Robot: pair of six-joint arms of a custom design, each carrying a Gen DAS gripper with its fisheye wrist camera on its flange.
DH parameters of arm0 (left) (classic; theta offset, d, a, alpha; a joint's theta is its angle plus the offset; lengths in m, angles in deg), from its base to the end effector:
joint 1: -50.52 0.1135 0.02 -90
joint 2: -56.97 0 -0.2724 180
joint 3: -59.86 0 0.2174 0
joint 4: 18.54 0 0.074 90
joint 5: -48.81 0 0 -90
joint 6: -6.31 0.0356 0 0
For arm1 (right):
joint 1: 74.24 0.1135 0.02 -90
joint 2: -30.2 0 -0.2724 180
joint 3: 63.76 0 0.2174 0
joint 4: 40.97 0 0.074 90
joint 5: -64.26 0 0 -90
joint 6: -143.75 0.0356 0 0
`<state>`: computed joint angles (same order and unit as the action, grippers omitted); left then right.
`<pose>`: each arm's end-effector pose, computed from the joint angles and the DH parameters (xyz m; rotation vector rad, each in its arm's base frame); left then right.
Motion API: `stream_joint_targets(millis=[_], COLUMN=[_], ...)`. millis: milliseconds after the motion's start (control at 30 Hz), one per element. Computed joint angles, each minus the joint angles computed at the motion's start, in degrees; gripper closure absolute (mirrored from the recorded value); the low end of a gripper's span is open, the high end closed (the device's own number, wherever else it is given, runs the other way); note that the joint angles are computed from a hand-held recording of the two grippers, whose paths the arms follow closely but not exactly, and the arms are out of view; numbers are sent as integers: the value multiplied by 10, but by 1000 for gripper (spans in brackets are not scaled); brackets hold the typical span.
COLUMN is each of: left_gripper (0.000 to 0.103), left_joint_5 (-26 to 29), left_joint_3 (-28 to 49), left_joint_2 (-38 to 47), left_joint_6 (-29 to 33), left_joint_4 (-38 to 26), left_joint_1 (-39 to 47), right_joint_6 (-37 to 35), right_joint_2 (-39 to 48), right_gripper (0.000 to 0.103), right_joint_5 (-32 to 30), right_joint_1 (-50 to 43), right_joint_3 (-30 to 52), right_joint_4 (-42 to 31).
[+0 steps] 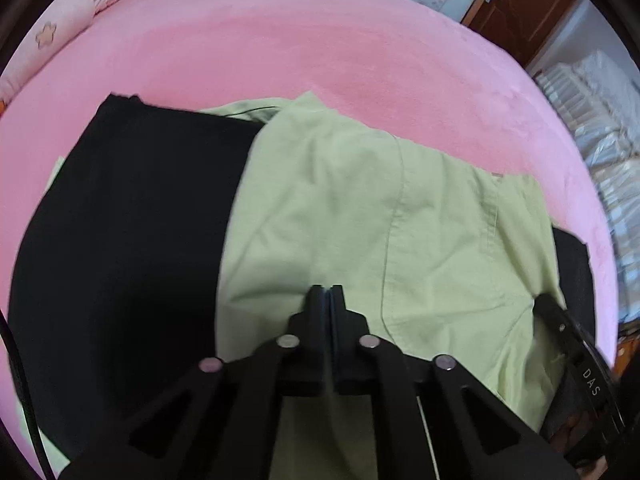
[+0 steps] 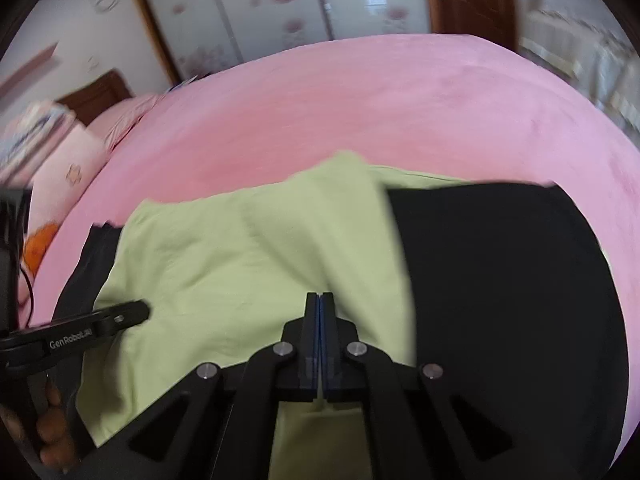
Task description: Fold large clothes
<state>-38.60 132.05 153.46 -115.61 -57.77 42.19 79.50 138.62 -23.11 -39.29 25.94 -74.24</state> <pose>0.2944 -0.0447 0.1966 -0.5398 2.6555 -0.2768 0.3119 0.2160 0.2158 -0.1822 2.5128 0.3885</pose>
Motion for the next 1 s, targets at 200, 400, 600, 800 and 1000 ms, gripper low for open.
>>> stream_joint_targets(millis=[200,400,600,800,1000], left_gripper=[102,95,57,55,55], left_joint_5=[-15,-27,-56,-58,-38], left_joint_3=[1,47,99,203,317], left_joint_2=[-8,-25,-74,-128,-162], left_joint_6=[5,7,-11,-28,-39], left_joint_4=[-14,-94,-186,-340,-490], left_joint_1=[-6,-21,-41,-42,-45], right_joint_6=[4,28,53,57,56], right_joint_2=[-23,-38,-87,-148,-198], right_gripper=[103,100,100,99,92], right_joint_5=[31,11,-8,-7,9], right_joint_1=[9,-1,-15,-3,42], right_joint_3=[-30,-19,-6,44,137], right_joint_4=[-10,-47,-100,-185,-287])
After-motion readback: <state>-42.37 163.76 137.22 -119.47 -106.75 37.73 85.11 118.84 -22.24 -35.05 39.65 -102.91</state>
